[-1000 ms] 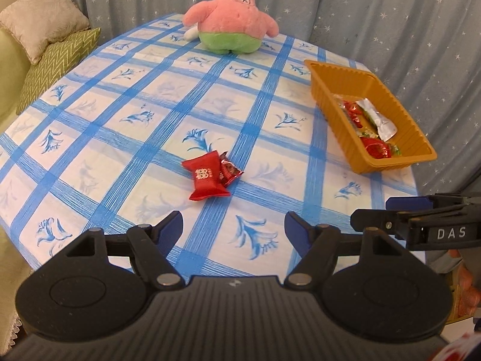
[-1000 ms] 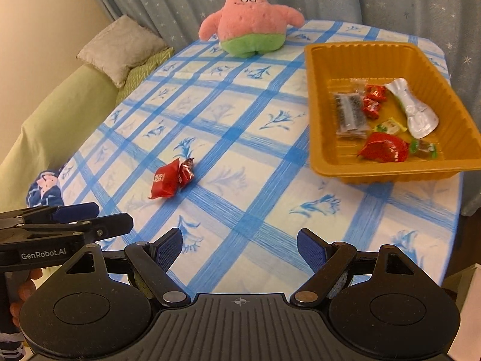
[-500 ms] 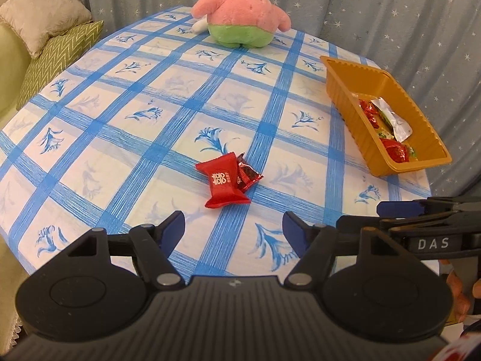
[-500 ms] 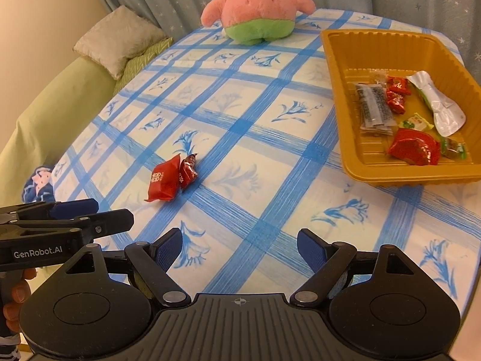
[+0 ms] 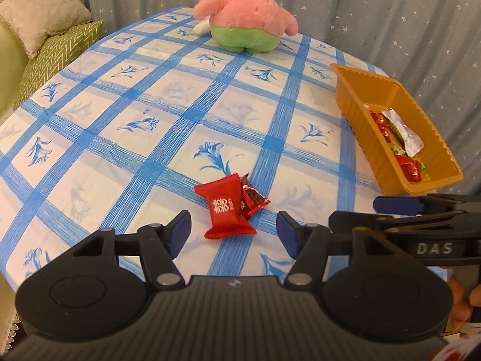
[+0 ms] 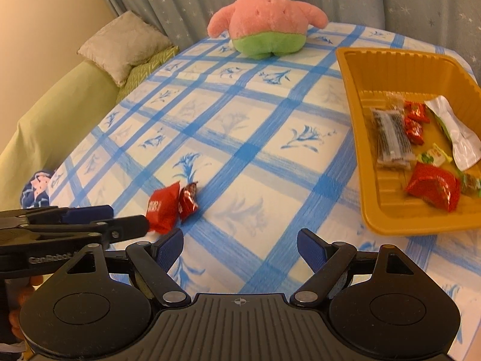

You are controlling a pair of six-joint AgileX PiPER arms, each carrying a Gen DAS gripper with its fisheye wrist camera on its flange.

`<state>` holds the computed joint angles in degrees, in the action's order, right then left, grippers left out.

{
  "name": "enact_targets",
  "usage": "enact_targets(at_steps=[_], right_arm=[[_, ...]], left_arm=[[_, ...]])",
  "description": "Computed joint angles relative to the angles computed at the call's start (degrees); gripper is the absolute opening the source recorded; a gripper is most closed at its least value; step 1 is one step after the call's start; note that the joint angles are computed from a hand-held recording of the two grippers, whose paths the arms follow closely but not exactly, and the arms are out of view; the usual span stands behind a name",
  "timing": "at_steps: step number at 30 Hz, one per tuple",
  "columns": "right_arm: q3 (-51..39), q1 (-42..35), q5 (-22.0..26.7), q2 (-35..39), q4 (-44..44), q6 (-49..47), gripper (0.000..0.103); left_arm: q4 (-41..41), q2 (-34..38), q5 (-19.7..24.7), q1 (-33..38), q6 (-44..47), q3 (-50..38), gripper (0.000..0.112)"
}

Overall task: Organize snacks
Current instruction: 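Grasp the large red candy pack with the left gripper while the right gripper grasps the small red-brown pack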

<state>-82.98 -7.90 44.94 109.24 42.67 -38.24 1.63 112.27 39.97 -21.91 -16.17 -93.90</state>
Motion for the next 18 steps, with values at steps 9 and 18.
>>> enact_targets(at_steps=[9,18], right_arm=[[-3.56,0.38,0.07,2.57,0.52,-0.39,0.083],[-7.05,0.82,0.81,5.14,-0.74,1.13,0.082]], left_arm=[[-1.79,6.56,2.45,1.53,1.74,-7.05,0.047],[-3.94,10.63,4.94,2.49,3.18,-11.86,0.038]])
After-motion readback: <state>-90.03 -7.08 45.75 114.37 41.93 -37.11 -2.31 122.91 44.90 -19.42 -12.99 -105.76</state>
